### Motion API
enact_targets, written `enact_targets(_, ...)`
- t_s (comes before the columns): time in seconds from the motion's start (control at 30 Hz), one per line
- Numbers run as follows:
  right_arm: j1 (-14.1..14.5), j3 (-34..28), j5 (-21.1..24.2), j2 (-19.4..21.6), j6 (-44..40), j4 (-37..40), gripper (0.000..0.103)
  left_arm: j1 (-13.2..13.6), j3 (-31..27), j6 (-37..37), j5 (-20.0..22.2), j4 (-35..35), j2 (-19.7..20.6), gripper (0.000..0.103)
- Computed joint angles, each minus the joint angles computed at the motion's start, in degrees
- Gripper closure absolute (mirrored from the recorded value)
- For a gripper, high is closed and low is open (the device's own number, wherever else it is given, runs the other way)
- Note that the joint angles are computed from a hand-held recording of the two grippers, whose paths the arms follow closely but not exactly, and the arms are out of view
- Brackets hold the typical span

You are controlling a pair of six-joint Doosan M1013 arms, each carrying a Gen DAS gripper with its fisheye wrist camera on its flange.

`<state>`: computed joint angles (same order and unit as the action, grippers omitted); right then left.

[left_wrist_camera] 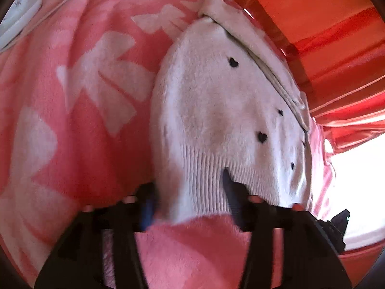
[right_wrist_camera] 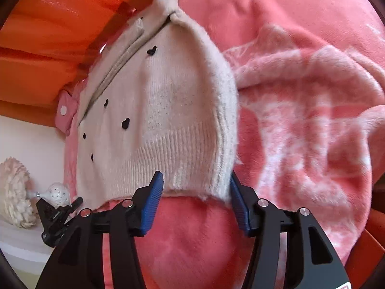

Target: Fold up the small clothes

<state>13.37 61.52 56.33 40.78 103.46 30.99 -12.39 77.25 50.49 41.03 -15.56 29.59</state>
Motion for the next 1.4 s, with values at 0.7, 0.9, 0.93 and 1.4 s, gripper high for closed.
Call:
enact_targets(0.7,2.8,21.6,-14.2,-20.3,0.3,-17.2,0.098,-2.0,13.5,9.2,-1.2,-4.4,-15.5,0.098)
enact_targets(0.9,3.1,17.2,-26.4,-19.5,-3.2,-19.1,0.098,-2.1,6.5,9.3,-7.8,6.0,-14.1,0.097)
enact_targets(0.93,3.1,15.6,-28.9,-18.3,-3.6,-19.9,0.098,-1.9,4.6,9.4,-8.9,8.1,-12.8,0.097)
enact_targets(1.4,2.1,-31.4,-18.0,15.4,16.8,-24.4,0.097,2.8,-27.3,-3.2,-4.9,18.0,14.1,0.097)
